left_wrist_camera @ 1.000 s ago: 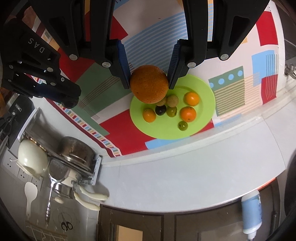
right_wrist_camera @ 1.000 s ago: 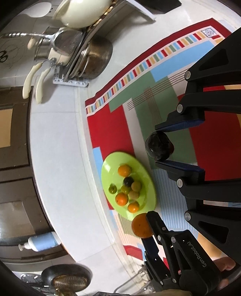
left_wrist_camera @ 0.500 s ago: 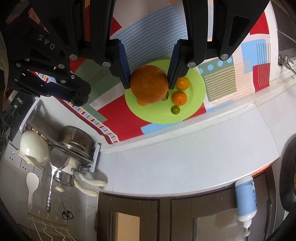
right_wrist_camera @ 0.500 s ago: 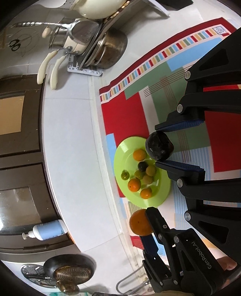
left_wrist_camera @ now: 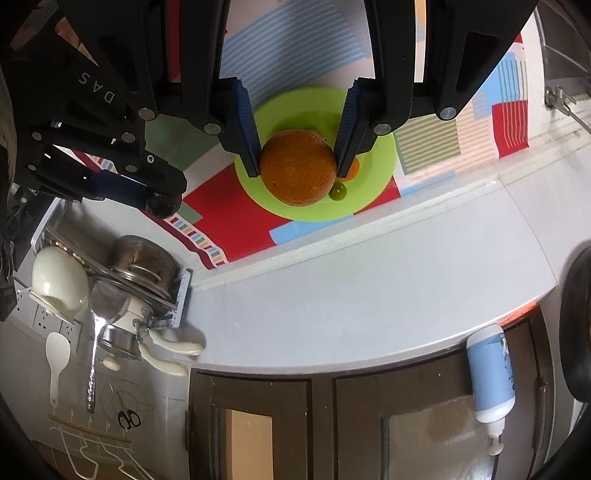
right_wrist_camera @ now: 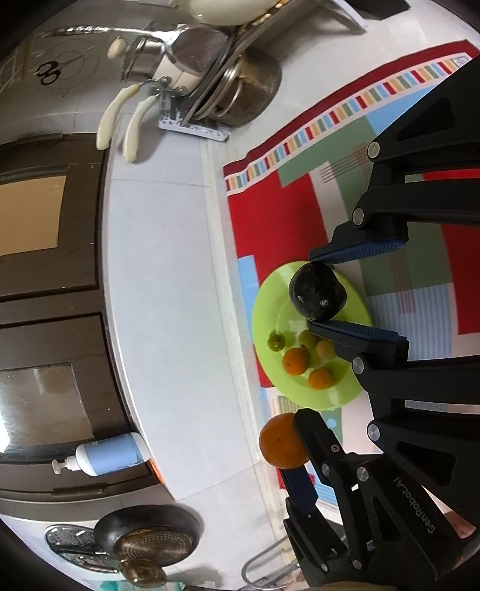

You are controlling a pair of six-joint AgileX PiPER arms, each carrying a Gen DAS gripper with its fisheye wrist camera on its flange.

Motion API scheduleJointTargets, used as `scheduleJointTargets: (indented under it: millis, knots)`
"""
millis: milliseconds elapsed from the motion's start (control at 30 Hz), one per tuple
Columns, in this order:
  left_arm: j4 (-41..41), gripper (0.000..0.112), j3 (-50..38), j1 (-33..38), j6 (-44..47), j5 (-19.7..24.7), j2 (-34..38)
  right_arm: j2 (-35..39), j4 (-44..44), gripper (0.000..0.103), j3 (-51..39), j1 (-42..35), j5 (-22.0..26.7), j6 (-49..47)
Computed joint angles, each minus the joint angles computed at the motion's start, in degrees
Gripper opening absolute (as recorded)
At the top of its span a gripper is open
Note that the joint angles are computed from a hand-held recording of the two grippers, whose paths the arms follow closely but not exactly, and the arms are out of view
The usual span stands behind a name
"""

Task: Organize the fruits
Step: 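Carry the large orange with the left tool while the right tool carries the black fruit to the plate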

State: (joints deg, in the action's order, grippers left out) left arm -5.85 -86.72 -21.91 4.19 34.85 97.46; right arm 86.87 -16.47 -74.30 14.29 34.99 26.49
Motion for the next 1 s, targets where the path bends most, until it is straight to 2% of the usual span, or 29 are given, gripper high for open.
scheduleJointTargets:
  millis: [333, 1000]
  knots:
    - [-0.3, 0.039, -5.7, 1.0, 0.4, 1.9, 4.0, 4.7, 1.8, 0.032, -6.0, -0.7, 0.7, -3.0]
    - [-1.9, 0.039, -20.9, 3.9, 2.4, 6.9, 18.3, 17.4, 7.7, 0.032, -18.3, -3.2, 1.9, -11.0]
